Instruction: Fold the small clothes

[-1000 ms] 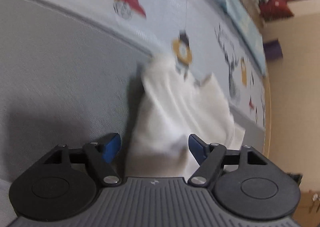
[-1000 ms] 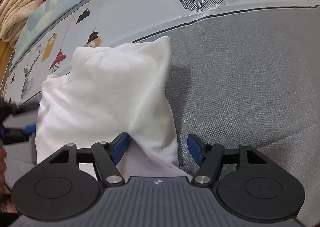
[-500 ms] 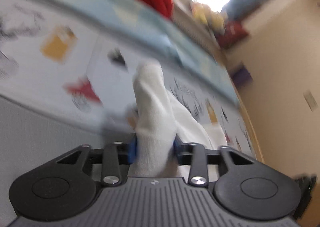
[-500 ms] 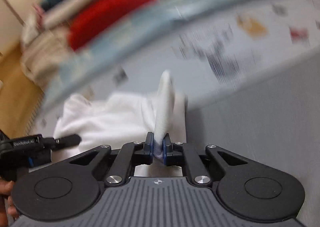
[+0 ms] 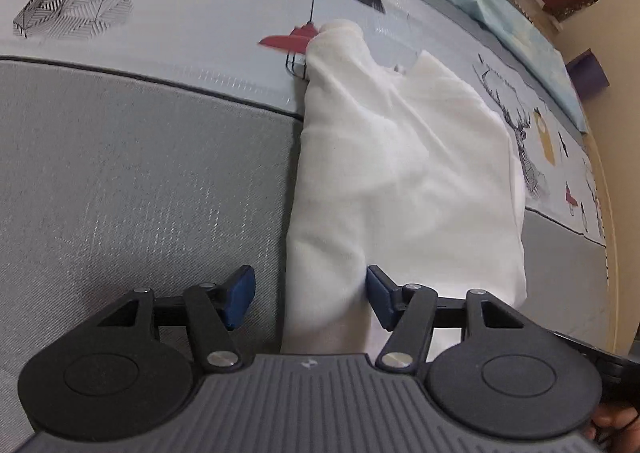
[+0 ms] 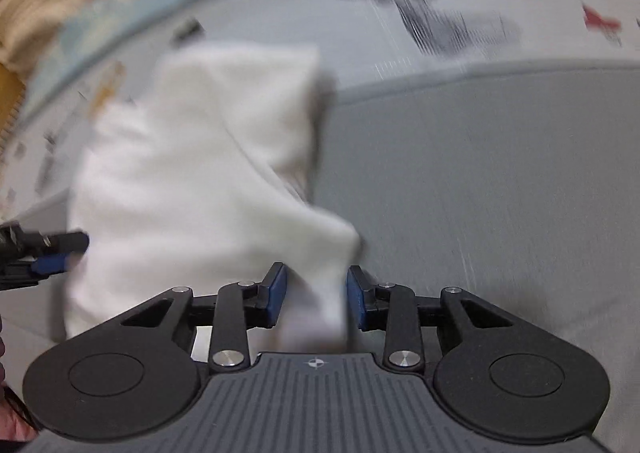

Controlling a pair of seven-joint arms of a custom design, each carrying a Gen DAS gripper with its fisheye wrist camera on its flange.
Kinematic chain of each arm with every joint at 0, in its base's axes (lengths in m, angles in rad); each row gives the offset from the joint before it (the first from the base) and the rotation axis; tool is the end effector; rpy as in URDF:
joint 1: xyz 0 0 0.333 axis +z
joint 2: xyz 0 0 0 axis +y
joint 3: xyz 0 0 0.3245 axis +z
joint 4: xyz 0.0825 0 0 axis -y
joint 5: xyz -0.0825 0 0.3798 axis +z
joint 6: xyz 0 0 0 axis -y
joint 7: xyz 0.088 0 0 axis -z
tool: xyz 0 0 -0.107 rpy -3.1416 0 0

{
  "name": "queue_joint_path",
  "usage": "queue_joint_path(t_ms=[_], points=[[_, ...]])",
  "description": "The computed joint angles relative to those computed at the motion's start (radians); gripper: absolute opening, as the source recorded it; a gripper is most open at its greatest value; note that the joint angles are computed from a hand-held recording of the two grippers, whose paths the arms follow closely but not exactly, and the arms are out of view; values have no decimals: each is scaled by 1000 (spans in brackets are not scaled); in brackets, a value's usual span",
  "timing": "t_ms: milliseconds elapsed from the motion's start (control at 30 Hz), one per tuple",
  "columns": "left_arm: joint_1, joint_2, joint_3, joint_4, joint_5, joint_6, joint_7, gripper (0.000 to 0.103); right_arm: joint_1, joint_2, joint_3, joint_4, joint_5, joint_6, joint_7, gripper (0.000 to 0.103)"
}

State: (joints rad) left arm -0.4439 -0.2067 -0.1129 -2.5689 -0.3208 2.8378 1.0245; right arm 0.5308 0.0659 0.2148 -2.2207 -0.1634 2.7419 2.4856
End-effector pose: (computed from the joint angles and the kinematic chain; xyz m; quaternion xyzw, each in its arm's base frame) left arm 0.4033 -0.2323 0.3984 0.7716 -0.5874 0.2436 0.0148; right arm 0.4153 0.3905 0.4075 -0.6753 0.7008 -0.0310 0.2277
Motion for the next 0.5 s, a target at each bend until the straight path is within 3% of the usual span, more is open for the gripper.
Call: queue_joint_path(t_ms=[67,200,267,300,433,500], points=[[0,-11,-7,-1,15,12,-6,65,-2,-12,3,-18,23,27,-5,27],[-60,-38,21,-5,-4,27,106,67,-4,-23,6,-32,94,27,-88,26],[11,3,-51,48,201,-114,49,74,-2,-22,7,-25,107,-2,-119,26],[43,10,-90,49,309,-144,-7,89,1,-23,7,-20,103,-25,-126,25],[58,-37,-123,46,428,-199,-104,89,10,-37,4,-3,62,-101,-112,26],[78,-96,-163,48,550,-260,-190,89,17,-74,0,-26,-36,-98,-25,27]])
